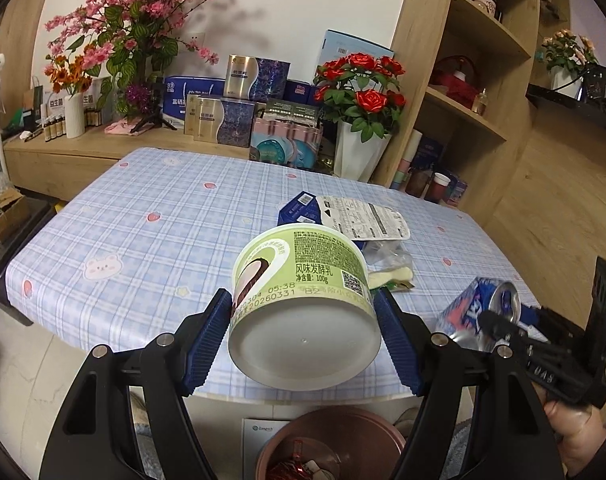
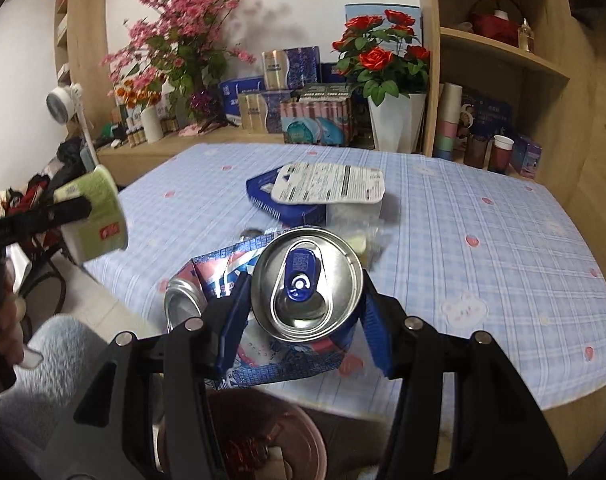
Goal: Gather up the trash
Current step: 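Lower the blue can over the brown bin and open the right tool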
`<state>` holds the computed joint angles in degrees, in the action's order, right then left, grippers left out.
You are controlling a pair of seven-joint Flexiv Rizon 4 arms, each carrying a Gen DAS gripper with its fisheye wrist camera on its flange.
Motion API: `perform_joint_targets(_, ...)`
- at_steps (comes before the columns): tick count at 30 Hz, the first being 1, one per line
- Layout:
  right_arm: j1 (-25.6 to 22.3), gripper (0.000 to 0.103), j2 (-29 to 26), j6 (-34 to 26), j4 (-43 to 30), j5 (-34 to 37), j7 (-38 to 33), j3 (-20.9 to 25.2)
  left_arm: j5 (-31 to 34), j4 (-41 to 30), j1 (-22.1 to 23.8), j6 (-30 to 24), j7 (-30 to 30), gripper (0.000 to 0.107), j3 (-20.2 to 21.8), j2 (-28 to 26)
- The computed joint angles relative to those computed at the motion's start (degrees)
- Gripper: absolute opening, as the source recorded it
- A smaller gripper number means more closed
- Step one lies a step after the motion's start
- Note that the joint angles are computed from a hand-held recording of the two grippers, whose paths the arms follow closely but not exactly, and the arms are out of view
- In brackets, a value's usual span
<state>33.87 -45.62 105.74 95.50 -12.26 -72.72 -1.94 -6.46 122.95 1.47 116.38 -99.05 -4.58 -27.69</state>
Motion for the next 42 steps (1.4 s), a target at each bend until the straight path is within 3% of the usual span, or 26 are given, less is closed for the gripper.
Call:
perform_joint_targets(13,1.48,0.053,3.48,1.86,8.23,1.28,-2.38,0.78,-0.17,3.72,-2.78,1.7,-0.62,0.071,1.16,2.56)
perform_joint_targets(20,-0.49,0.054,3.31,1.73,8.57,-0.23,-2.97,4.08,-3.49,6.34,-5.98,3.09,0.92,0.071,3.79,4.2)
perform_joint_targets(30,-3.52,0.054,2.31,-0.7,7.9,-3.88,-3.07,8.82,-3.8,6.75,-5.36,2.96,1.16,0.071,3.34,4.18)
perform_joint_targets(38,-4.33,0.054,1.77,-2.66,7.53,-5.21,-2.54,10.08,-3.18,6.53,-4.71,2.26,0.96,0.071,2.68,3.85)
perform_joint_targets(39,-4.45,0.055,1.73,-2.74,7.49,-5.4,-2.56,10.27,-3.15,6.5,-4.69,2.21,0.93,0.071,2.66,3.8)
perform_joint_targets(42,-3.68,0.069,1.84,-1.25,7.91,-5.08,-2.61,9.4,-3.09,6.42,-4.7,2.15,0.87,0.071,2.67,3.74)
